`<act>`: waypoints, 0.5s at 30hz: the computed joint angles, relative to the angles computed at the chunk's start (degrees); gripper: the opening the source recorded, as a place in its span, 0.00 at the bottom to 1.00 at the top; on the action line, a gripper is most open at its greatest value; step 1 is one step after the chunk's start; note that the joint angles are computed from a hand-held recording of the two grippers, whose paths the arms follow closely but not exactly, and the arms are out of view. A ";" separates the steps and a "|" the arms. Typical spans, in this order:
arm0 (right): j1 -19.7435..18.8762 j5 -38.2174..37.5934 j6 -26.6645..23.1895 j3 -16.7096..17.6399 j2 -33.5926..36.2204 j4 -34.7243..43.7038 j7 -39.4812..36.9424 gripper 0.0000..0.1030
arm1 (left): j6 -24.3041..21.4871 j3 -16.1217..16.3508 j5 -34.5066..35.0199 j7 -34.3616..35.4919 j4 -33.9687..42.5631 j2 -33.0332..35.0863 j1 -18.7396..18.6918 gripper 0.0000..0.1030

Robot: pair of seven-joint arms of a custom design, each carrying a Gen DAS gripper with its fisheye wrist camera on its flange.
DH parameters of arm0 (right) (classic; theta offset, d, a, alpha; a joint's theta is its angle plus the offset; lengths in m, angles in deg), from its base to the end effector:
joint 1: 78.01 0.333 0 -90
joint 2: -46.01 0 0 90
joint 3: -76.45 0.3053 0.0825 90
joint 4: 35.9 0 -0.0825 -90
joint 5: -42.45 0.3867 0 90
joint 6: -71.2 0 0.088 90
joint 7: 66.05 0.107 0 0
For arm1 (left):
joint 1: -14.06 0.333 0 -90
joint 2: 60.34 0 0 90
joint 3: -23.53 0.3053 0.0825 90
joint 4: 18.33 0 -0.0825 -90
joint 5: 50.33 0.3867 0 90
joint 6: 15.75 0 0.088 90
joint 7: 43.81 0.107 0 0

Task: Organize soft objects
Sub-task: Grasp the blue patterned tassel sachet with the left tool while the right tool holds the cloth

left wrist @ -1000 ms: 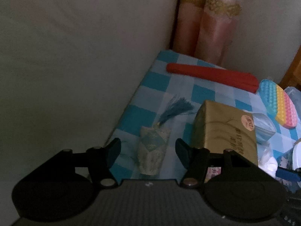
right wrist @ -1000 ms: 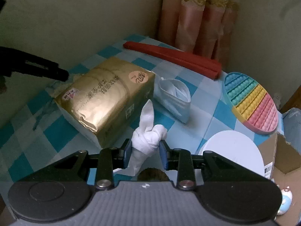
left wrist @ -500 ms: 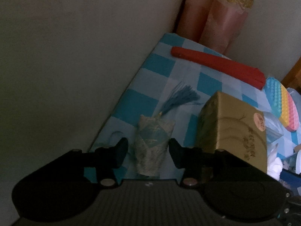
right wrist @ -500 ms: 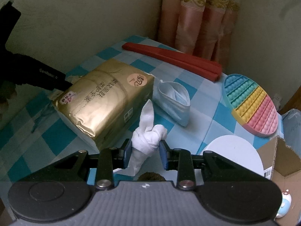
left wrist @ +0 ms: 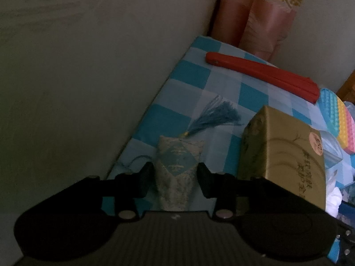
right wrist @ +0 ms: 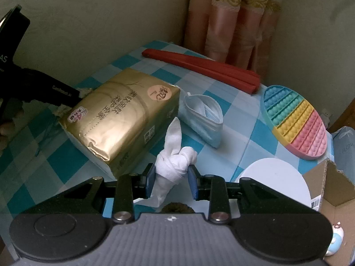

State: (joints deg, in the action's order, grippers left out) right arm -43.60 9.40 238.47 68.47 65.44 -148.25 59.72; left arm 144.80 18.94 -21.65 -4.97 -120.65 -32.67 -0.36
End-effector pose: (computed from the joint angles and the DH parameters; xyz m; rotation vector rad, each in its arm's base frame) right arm 0.5637 0.3249 0.3542 -2.1403 1.4422 -0.6266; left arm 0.6477 -0.2407 0.3297 -2.0675 1.7743 -0.6649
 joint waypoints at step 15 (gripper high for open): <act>0.46 -2.38 1.09 -0.27 -2.29 -2.18 3.43 0.35 | 3.42 0.78 4.47 -4.60 -8.18 -7.38 -0.59 0.30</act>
State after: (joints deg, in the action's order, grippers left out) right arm -43.13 7.02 239.56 68.20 63.15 -150.43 63.14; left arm 148.22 19.72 -17.18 -9.56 -128.83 -40.05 -0.94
